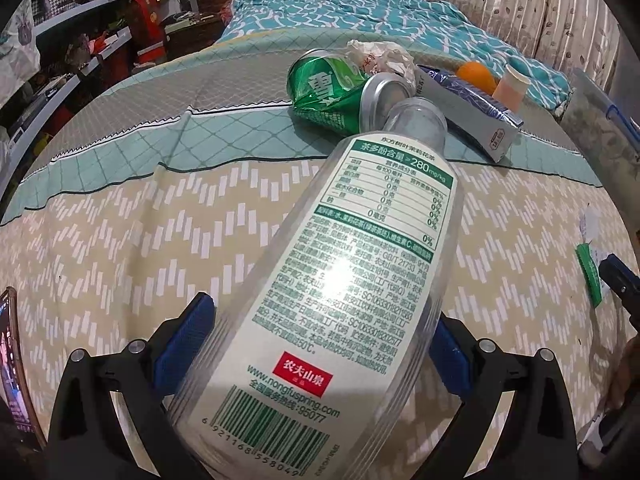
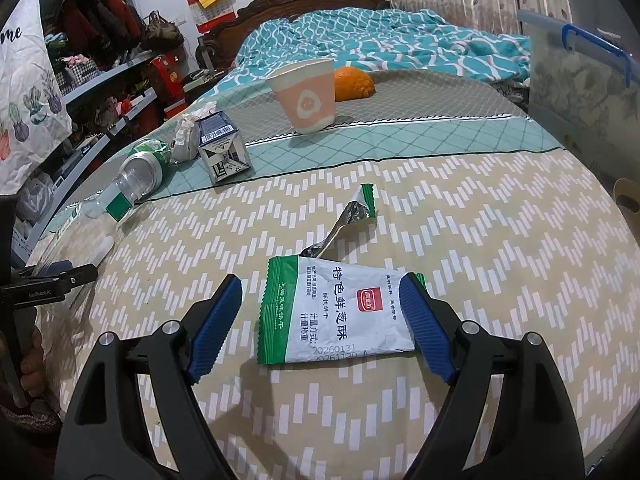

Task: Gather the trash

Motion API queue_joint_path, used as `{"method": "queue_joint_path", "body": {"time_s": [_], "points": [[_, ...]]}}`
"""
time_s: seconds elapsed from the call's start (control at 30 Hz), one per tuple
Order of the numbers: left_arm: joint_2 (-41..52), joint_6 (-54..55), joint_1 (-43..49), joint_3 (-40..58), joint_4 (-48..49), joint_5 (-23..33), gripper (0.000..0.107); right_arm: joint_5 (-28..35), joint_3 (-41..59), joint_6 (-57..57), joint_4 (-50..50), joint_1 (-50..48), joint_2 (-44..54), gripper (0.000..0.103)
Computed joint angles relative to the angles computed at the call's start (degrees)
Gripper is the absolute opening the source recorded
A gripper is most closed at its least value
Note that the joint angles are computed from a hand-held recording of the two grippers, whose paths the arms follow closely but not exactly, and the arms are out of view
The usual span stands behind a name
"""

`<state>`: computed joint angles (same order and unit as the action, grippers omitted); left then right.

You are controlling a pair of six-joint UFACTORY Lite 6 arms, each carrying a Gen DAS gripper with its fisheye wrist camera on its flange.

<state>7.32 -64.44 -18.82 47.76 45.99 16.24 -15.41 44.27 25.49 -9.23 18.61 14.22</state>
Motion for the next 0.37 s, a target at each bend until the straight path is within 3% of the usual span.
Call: {"method": "queue_joint_path", "body": {"time_s": [0.37], "points": [[-0.8,-7.1,-1.5,-1.9,7.4,0.7,0.095,-0.4,-1.6,0.1,1.4,0.7,-1.1,0.082]]}}
